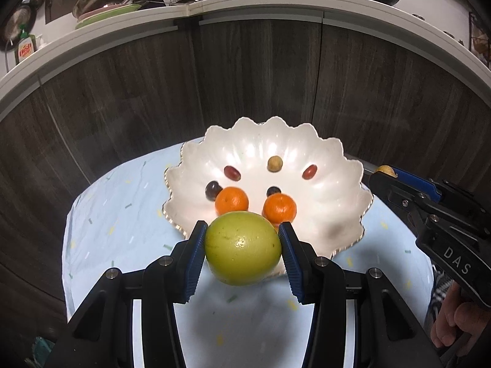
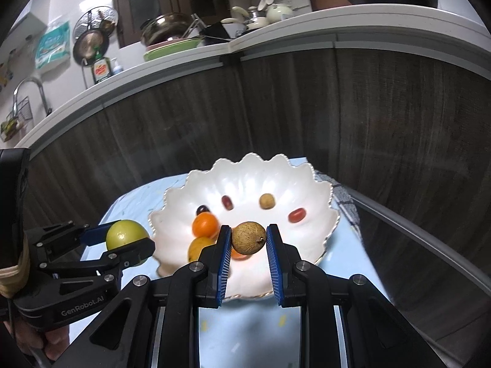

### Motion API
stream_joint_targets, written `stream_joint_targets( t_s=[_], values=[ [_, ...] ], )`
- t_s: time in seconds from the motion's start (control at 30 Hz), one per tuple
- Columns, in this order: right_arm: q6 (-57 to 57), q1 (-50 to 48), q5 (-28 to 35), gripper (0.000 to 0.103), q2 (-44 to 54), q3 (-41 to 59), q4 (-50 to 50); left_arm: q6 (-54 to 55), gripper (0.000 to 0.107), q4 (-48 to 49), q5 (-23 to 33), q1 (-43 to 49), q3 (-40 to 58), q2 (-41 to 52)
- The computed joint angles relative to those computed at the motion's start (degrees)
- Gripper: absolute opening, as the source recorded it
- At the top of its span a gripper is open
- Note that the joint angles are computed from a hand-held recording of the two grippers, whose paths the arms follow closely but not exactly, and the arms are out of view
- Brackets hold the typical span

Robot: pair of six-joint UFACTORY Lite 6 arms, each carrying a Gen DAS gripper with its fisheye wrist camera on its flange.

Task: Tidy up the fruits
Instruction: 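Lift the green apple and longan and carry both over the bowl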

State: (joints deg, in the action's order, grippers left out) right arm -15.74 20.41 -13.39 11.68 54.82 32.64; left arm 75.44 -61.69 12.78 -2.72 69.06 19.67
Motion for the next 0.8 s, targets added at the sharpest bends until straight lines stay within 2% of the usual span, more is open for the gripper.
stream_joint_targets(
  t_s=[0.2,0.37,0.8],
  values=[
    [0.6,-3.7,2.7,0.024,4.3,5.8,-2.6,-14.2,0.046,11.9,-0.6,-2.8,8.4,6.6],
    [6.8,-6.2,5.0,0.024,8.1,9.7,-9.3,-23.9,0.046,20.7,0.4,-4.3,16.7,12.6],
    [19.4,-8.8,8.3,0.024,15.6,17.8,-23.6,-35.7,0.046,32.3,4.0,-6.2,33.2,25.9]
  ],
)
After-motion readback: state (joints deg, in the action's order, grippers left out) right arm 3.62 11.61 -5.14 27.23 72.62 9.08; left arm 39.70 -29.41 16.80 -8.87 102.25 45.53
